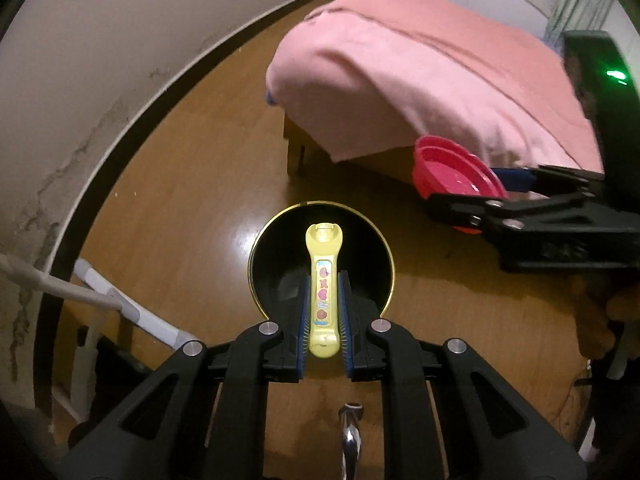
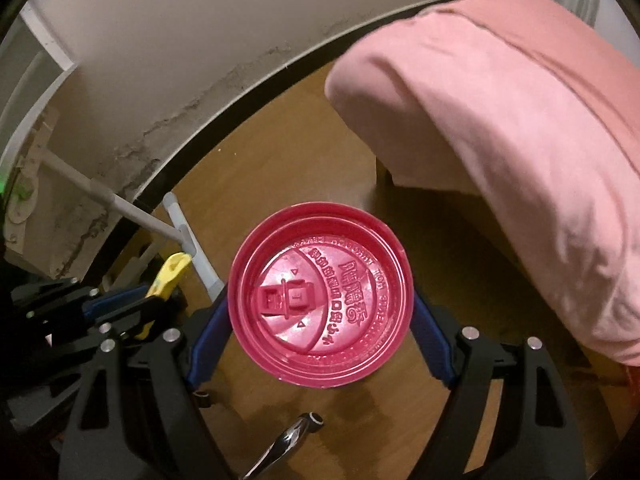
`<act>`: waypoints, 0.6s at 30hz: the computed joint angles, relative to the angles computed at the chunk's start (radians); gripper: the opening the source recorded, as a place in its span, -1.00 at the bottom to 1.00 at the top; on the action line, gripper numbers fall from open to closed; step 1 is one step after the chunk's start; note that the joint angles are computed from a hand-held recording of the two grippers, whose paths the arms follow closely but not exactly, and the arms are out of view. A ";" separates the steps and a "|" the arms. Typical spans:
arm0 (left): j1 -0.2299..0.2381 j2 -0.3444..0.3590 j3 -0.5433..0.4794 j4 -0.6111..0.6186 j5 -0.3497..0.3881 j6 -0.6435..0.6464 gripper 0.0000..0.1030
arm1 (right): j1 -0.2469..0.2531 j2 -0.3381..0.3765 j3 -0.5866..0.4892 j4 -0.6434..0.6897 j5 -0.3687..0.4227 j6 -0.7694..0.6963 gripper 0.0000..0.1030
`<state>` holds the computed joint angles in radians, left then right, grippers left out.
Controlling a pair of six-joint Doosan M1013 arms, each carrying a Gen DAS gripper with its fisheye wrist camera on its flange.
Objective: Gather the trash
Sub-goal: 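Carry spoon and red lid to the black bin and open both tools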
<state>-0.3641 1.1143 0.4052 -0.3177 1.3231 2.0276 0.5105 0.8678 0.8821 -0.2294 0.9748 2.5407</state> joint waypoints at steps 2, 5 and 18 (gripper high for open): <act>-0.005 0.026 -0.035 0.007 0.026 -0.018 -0.76 | -0.009 0.010 -0.002 0.019 -0.010 -0.011 0.53; -0.007 0.018 -0.004 0.010 0.020 -0.012 -0.76 | -0.018 0.008 0.018 0.035 -0.033 -0.010 0.54; -0.009 0.032 -0.020 0.002 0.003 -0.030 0.20 | -0.033 0.019 0.015 0.070 -0.035 -0.024 0.54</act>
<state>-0.3731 1.1466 0.3850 -0.3160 1.3257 1.9975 0.4776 0.8869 0.8968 -0.1598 0.9395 2.5168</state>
